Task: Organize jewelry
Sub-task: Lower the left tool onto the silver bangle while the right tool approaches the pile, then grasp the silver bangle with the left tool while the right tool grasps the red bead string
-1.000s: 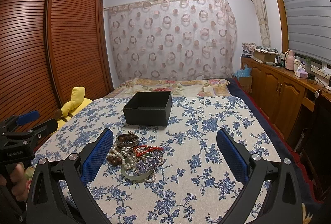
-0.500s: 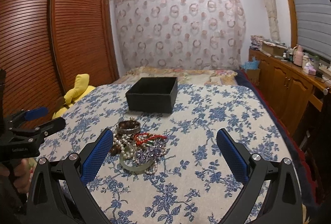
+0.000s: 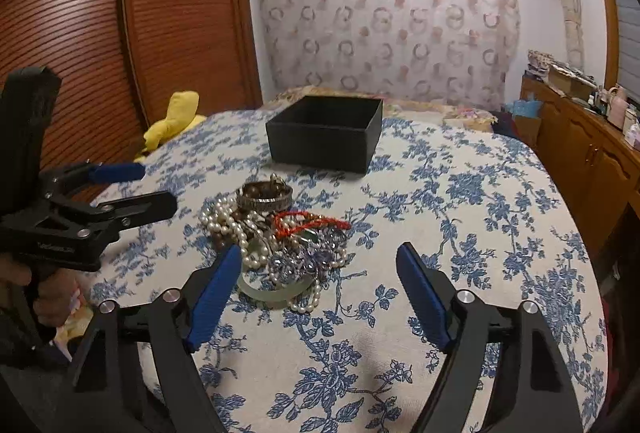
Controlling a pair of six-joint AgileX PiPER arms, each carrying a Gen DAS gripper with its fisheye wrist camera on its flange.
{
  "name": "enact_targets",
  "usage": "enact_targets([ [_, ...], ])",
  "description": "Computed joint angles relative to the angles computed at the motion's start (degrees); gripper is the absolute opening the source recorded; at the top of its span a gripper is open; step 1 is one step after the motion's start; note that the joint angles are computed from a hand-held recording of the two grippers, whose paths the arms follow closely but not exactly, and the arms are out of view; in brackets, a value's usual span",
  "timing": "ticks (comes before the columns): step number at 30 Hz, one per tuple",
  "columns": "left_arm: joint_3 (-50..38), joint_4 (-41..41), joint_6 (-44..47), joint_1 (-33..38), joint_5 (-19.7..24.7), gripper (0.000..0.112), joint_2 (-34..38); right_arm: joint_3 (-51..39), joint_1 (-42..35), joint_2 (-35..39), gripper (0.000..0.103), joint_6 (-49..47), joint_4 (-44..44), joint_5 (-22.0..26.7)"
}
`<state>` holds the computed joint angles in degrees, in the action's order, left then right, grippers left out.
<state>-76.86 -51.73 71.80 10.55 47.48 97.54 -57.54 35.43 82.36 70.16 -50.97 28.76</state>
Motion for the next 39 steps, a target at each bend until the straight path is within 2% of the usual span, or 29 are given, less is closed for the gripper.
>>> enact_targets([
  [3,-2.4,2.7,-2.2,-2.1,-0.4,0.085,2.1,0.0,-2.3,0.6,0.076,-4.8,5.6,-3.1],
  [5,-4.3,4.5,-4.0,-3.1,-0.2,0.081,3.5,0.0,-1.7,1.1,0.076,-3.4,3.9,-2.3],
  [9,-11.2,7.9,-8.8,-4.8,4.0,0.076,8.7,0.4,-2.6,1.4,0.076,-5.8,7.1,-4.4],
  [12,-18.7,9.9,-13.7,-5.3,10.4,0.075,13.7,0.3,-2.5,1.6,0.076,-5.9,7.0,-4.3],
  [17,-25.7,12.7,-17.8,-7.2,12.9,0.071,18.5,0.3,-2.5,2.0,0.076,-5.9,6.7,-4.4],
  [26,-34.5,18.2,-23.1,-10.2,15.0,0.066,24.2,0.2,-2.4,2.6,0.076,-6.1,6.7,-5.0],
  [29,-36.0,19.5,-23.8,-10.6,15.7,0.058,25.4,0.2,-2.3,2.7,0.076,-5.8,6.4,-5.0],
  [31,-36.6,19.8,-23.4,-10.6,15.5,0.057,25.8,0.2,-2.2,2.7,0.076,-5.9,6.6,-5.0],
  [36,-32.2,18.5,-20.5,-10.0,12.1,0.057,22.9,0.1,-2.4,2.9,0.076,-7.0,7.2,-4.9],
  [39,-30.8,14.7,-18.3,-7.9,12.4,0.057,21.4,0.0,-2.8,3.1,0.076,-7.6,7.7,-5.1],
])
